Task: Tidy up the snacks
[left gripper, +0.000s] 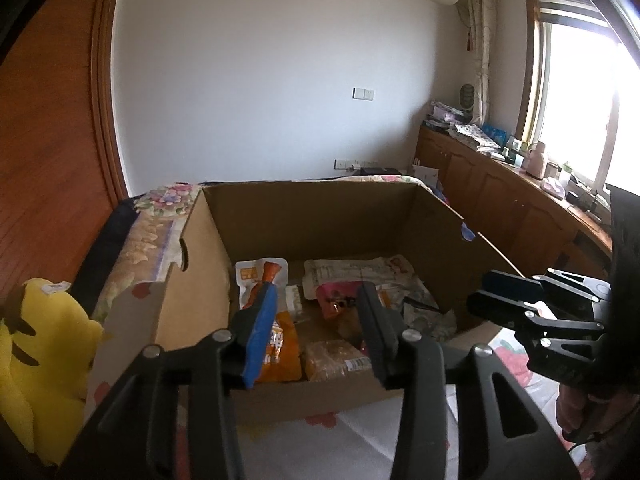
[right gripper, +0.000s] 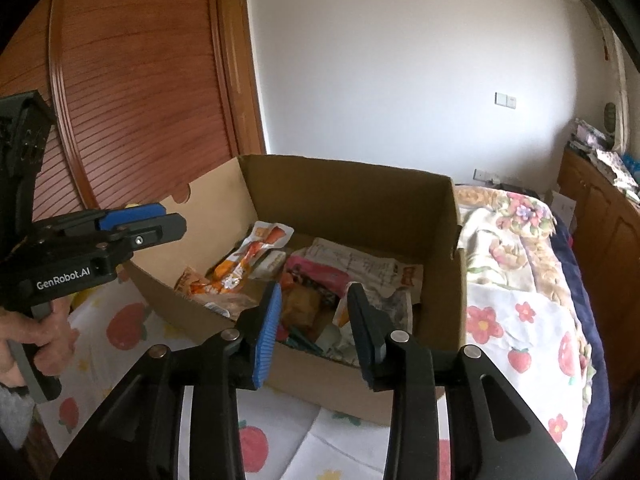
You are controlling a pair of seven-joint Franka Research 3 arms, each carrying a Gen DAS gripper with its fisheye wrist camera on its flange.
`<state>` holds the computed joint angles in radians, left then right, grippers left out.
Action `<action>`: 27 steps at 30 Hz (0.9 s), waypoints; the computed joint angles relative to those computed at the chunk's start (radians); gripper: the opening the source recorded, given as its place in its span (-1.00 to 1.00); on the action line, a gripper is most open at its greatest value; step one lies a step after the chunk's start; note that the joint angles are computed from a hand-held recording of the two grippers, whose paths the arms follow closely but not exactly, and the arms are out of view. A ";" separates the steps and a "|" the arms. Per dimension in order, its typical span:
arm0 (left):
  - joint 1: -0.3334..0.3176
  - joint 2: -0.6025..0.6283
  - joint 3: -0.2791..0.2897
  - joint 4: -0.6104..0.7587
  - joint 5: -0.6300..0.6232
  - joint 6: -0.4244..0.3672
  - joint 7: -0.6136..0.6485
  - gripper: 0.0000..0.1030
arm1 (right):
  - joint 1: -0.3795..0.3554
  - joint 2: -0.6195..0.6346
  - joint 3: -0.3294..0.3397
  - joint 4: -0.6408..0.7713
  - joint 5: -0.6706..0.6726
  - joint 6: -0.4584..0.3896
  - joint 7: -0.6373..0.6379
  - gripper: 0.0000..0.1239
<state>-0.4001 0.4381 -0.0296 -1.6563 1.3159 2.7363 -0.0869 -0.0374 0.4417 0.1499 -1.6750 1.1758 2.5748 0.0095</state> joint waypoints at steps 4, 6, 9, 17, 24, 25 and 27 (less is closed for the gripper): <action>-0.020 -0.050 -0.009 -0.046 0.037 -0.038 -0.022 -0.19 | -0.014 -0.047 -0.001 -0.051 0.039 -0.010 -0.026 -0.45; -0.031 -0.087 -0.025 -0.080 0.064 -0.072 -0.042 -0.18 | -0.022 -0.088 -0.009 -0.093 0.075 -0.020 -0.053 -0.45; -0.038 -0.135 -0.057 -0.125 0.096 -0.124 -0.065 -0.13 | -0.022 -0.149 -0.033 -0.153 0.124 -0.037 -0.086 -0.44; -0.061 -0.247 -0.162 -0.237 0.116 -0.273 -0.094 -0.10 | -0.007 -0.327 -0.130 -0.334 0.233 -0.092 -0.168 -0.40; -0.106 -0.286 -0.233 -0.286 0.118 -0.390 -0.116 -0.09 | 0.013 -0.464 -0.203 -0.482 0.275 -0.124 -0.237 -0.38; -0.112 -0.289 -0.239 -0.291 0.117 -0.402 -0.120 -0.09 | 0.017 -0.478 -0.211 -0.497 0.279 -0.125 -0.244 -0.38; -0.126 -0.289 -0.252 -0.296 0.113 -0.428 -0.128 -0.09 | 0.022 -0.506 -0.225 -0.528 0.284 -0.127 -0.254 -0.38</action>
